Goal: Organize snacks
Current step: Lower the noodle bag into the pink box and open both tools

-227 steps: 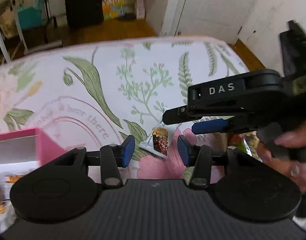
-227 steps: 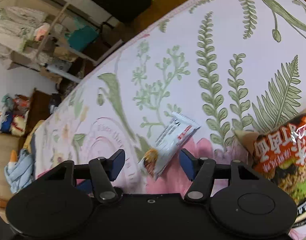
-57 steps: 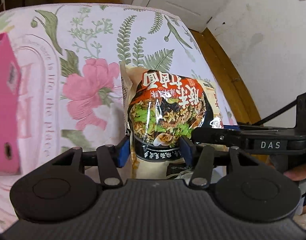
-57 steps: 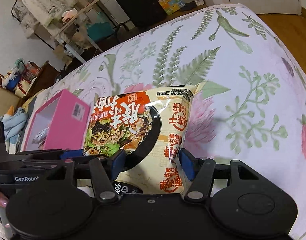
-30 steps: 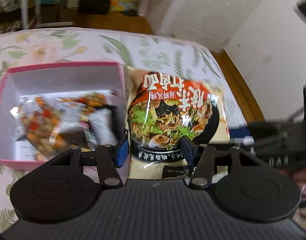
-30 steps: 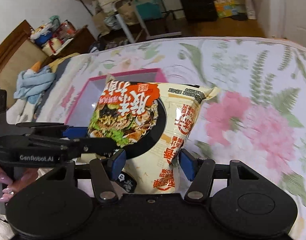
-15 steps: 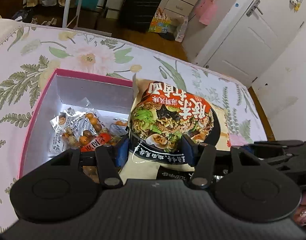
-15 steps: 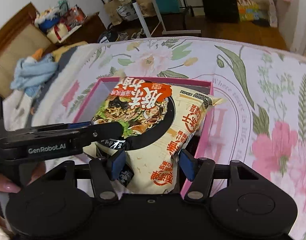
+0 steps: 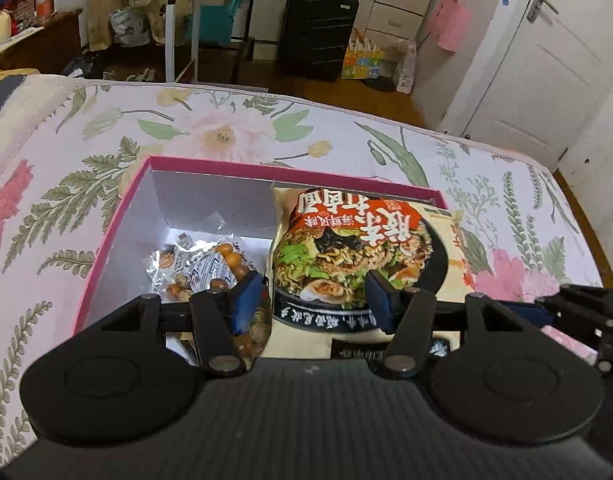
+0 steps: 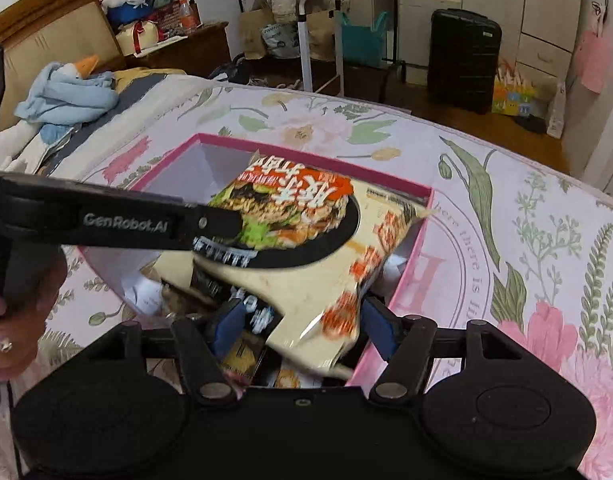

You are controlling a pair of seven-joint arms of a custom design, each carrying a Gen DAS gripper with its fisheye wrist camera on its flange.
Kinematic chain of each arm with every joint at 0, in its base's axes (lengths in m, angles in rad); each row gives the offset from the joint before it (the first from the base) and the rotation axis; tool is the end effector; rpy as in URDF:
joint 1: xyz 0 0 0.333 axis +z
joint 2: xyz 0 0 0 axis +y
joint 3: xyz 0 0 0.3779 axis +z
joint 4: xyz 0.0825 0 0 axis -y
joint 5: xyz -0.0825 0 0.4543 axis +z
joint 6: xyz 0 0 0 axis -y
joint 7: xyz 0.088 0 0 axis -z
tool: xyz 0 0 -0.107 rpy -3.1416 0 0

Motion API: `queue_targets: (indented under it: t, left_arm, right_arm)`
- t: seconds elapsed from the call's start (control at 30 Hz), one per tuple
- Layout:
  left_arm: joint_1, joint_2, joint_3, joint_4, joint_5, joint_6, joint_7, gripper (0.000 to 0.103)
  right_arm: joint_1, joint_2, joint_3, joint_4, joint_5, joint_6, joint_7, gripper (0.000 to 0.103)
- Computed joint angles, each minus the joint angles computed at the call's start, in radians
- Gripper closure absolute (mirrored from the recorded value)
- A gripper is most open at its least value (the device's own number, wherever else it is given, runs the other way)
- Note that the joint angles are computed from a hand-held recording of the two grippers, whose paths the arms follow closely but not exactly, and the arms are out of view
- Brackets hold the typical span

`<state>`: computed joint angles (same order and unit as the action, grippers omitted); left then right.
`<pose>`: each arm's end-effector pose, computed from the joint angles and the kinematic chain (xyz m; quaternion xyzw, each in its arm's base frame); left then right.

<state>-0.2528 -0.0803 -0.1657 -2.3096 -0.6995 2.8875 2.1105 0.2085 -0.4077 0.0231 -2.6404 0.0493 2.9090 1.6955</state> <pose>0.5524 -0.2062 0.4617 -0.5396 0.7632 -0.3389 0.1073 0.4586 0.1054 0.4700 -0.6881 0.6453 -0.1821 0.2773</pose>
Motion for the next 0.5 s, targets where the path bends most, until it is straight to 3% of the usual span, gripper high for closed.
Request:
queue_targets:
  t: [0.1, 0.17, 0.2, 0.27, 0.33, 0.5]
  left_arm:
    - [0.014, -0.008, -0.013, -0.019, 0.097, 0.042, -0.099, 0.044]
    - [0.002, -0.015, -0.005, -0.028, 0.091, 0.069, -0.097, 0.043]
    - [-0.009, -0.025, 0.005, -0.031, 0.060, 0.066, -0.074, 0.043]
    - [-0.033, -0.048, 0.041, -0.022, -0.028, -0.015, 0.023, 0.043]
    - [-0.063, -0.095, 0.080, -0.030, -0.199, -0.091, 0.187, 0.043]
    - [-0.060, -0.184, 0.049, -0.091, -0.109, -0.068, 0.158, 0.043]
  right_arm:
    - [-0.008, -0.020, 0.007, -0.022, 0.013, 0.009, 0.034, 0.033]
    - [-0.015, -0.032, 0.017, -0.042, 0.006, 0.028, 0.048, 0.033]
    - [-0.021, -0.040, 0.025, -0.051, 0.000, 0.034, 0.058, 0.033]
    - [-0.023, -0.063, 0.032, -0.070, -0.004, 0.034, 0.077, 0.033]
    - [-0.028, -0.110, 0.043, -0.096, -0.004, 0.032, 0.111, 0.033]
    - [-0.050, -0.267, 0.076, -0.172, -0.019, 0.031, 0.177, 0.033]
